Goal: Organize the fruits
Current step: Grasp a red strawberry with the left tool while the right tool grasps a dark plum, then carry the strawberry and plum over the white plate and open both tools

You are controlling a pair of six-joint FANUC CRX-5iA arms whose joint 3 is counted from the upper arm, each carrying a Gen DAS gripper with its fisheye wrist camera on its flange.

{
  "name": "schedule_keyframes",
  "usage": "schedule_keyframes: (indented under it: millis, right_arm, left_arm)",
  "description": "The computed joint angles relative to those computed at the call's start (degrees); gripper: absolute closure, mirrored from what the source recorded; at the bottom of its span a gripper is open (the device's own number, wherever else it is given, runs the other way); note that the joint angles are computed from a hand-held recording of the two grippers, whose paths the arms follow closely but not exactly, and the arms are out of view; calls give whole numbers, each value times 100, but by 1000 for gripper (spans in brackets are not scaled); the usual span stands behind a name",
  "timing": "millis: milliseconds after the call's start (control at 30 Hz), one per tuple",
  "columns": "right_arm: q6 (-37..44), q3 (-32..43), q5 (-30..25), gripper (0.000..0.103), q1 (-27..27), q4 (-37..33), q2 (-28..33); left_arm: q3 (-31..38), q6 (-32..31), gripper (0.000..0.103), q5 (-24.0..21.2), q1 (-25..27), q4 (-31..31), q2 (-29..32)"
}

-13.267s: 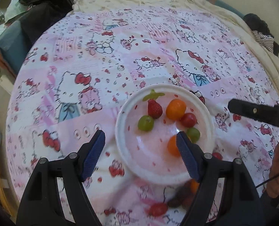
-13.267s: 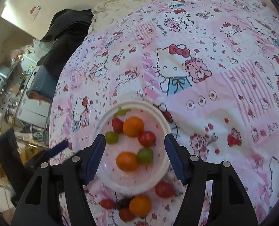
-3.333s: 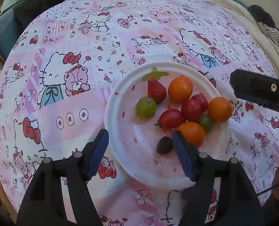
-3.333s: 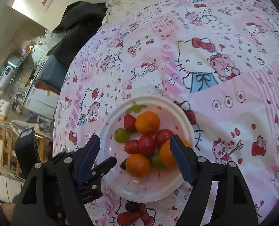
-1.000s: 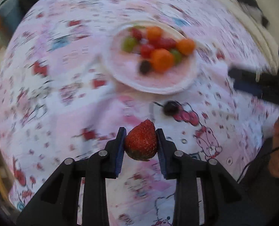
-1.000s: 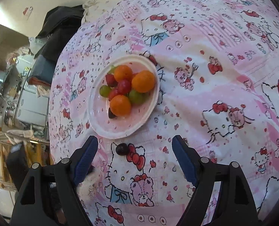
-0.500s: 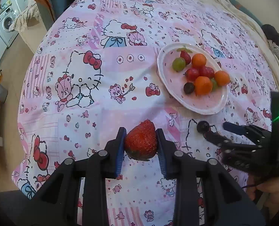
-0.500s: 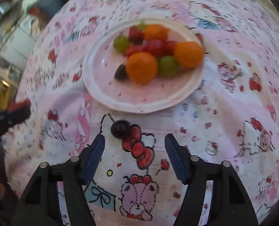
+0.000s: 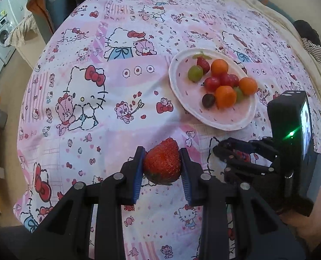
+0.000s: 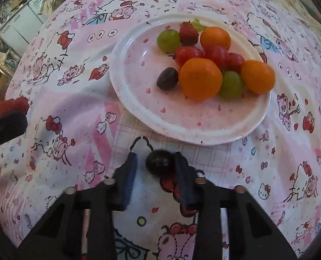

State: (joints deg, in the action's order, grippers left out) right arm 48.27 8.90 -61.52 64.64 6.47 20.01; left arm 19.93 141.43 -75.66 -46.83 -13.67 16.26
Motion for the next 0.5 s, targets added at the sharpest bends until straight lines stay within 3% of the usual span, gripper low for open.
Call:
schedule_keyframes:
  millis: [500]
  right_arm:
    - [-9, -274, 339, 77, 181, 107, -434]
  left_arm:
    - [219, 18, 76, -140, -128, -371, 51]
